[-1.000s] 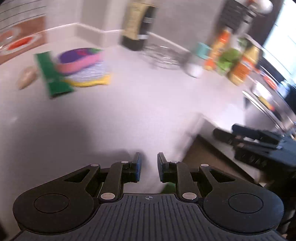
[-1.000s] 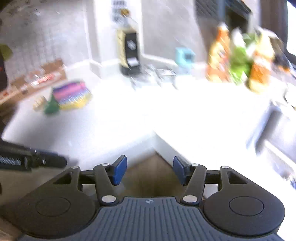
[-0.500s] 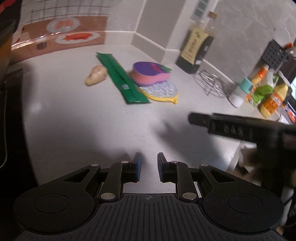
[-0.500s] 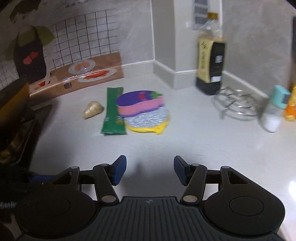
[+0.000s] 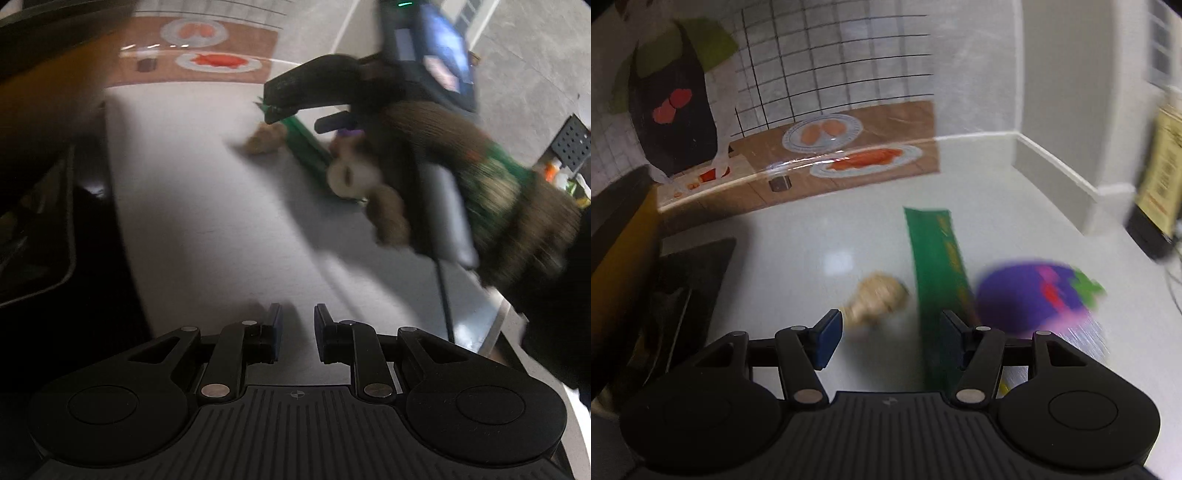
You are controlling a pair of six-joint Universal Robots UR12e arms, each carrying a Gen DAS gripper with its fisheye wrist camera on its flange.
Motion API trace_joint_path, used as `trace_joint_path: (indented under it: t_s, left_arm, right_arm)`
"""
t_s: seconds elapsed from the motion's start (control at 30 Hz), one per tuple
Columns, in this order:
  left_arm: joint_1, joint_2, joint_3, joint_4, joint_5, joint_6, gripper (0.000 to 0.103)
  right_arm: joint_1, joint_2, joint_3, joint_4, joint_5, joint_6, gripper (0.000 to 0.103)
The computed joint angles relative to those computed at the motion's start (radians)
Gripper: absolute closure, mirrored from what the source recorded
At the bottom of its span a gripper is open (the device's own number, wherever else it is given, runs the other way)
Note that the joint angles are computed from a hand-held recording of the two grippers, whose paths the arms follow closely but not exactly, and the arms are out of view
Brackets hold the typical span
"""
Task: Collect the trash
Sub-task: 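Raise both tools back up toward the counter, then close the left gripper on the garlic bulb and lift it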
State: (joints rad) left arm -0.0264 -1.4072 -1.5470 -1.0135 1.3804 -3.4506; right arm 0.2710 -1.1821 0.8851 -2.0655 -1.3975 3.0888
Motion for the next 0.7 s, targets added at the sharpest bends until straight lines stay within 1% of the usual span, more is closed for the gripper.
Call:
trace_joint_path:
  t_s: [0.07,0.13,0.17,0.2,0.27,0.33,0.37,0.4,0.5,0.7]
  left_arm:
    - [0.01,0.012,-0.012,0.004,-0.003,-0.01,0.082]
    - [0.017,0.019,-0.018,0.003,-0.001,-0.016,0.082]
    - [0.018,0.021,-0.019,0.001,0.006,-0.018,0.082]
    - [0.02,0.022,-0.02,0.0,0.011,-0.021,0.082]
    - [0.022,0.024,-0.023,0.007,0.011,-0.033,0.082]
    - [0.027,0.021,-0.025,0.019,0.0,-0.044,0.082]
    - [0.028,0.02,-0.025,0.026,-0.006,-0.047,0.082]
    - [0.028,0.017,-0.024,0.033,-0.009,-0.049,0.082]
    - [0.026,0.013,-0.025,0.054,-0.02,-0.051,0.082]
    - [0.014,-0.004,-0.017,0.072,-0.036,-0.058,0.082]
  right_arm:
    - [0.017,0.045,-0.055,0.026,-0.051,-0.008,0.045]
    - [0.027,0.076,-0.091,0.053,-0.085,-0.013,0.045]
    - [0.026,0.084,-0.099,0.065,-0.079,-0.012,0.045]
    - [0.02,0.085,-0.1,0.073,-0.048,-0.008,0.045]
    - [0.008,0.084,-0.106,0.104,0.002,0.001,0.053]
    - [-0.005,0.077,-0.111,0.161,0.056,-0.023,0.079]
    - [-0.007,0.067,-0.102,0.178,0.061,-0.04,0.081]
    - [-0.011,0.049,-0.078,0.18,0.069,-0.06,0.087]
    - [-0.021,-0.006,-0.007,0.185,0.088,-0.122,0.098]
    - [-0.071,-0.129,0.142,0.199,0.162,-0.125,0.099]
